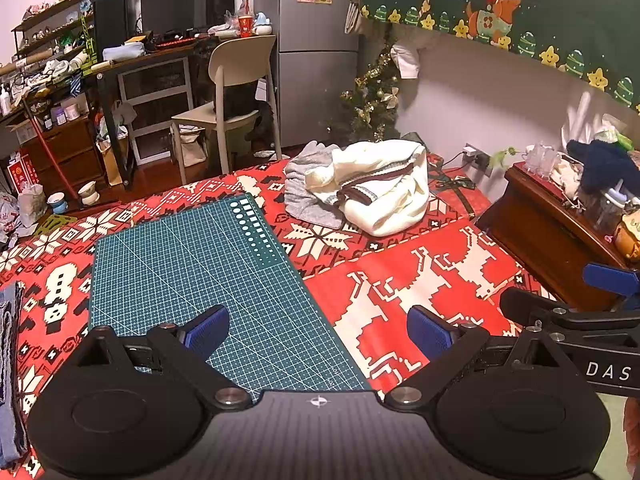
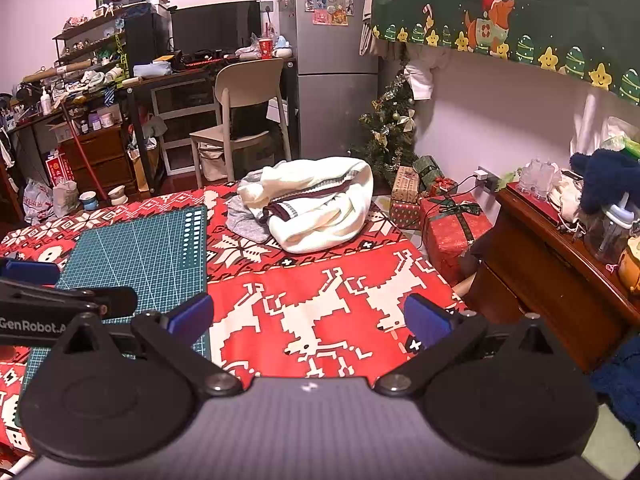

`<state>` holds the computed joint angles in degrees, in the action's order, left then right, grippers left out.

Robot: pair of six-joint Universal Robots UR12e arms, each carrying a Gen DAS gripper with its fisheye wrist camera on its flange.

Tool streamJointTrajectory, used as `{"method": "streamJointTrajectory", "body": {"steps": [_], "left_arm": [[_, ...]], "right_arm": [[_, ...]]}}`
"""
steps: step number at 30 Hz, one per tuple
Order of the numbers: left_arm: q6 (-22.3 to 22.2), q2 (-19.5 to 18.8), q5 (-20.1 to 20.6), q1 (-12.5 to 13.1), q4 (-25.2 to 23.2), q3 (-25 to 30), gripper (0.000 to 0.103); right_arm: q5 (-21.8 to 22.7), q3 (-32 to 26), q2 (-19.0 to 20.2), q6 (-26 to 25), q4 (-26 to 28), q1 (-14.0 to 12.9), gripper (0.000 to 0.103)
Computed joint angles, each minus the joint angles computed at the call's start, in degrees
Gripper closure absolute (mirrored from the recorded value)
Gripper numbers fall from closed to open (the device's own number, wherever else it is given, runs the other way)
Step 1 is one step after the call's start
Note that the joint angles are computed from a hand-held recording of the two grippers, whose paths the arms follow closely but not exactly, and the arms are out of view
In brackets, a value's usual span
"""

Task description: Fold clothes

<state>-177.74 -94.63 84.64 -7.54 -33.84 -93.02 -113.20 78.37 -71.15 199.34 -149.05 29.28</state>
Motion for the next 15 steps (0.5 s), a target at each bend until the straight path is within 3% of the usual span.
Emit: {"method": "streamJointTrajectory", "body": {"steps": [15], "left_arm": [[-0.3, 0.0, -0.4, 0.1, 0.0, 0.0, 0.007]], "right_arm": [[0.1, 0.2, 0.0, -0.4, -0.5, 0.1, 0.001]]}}
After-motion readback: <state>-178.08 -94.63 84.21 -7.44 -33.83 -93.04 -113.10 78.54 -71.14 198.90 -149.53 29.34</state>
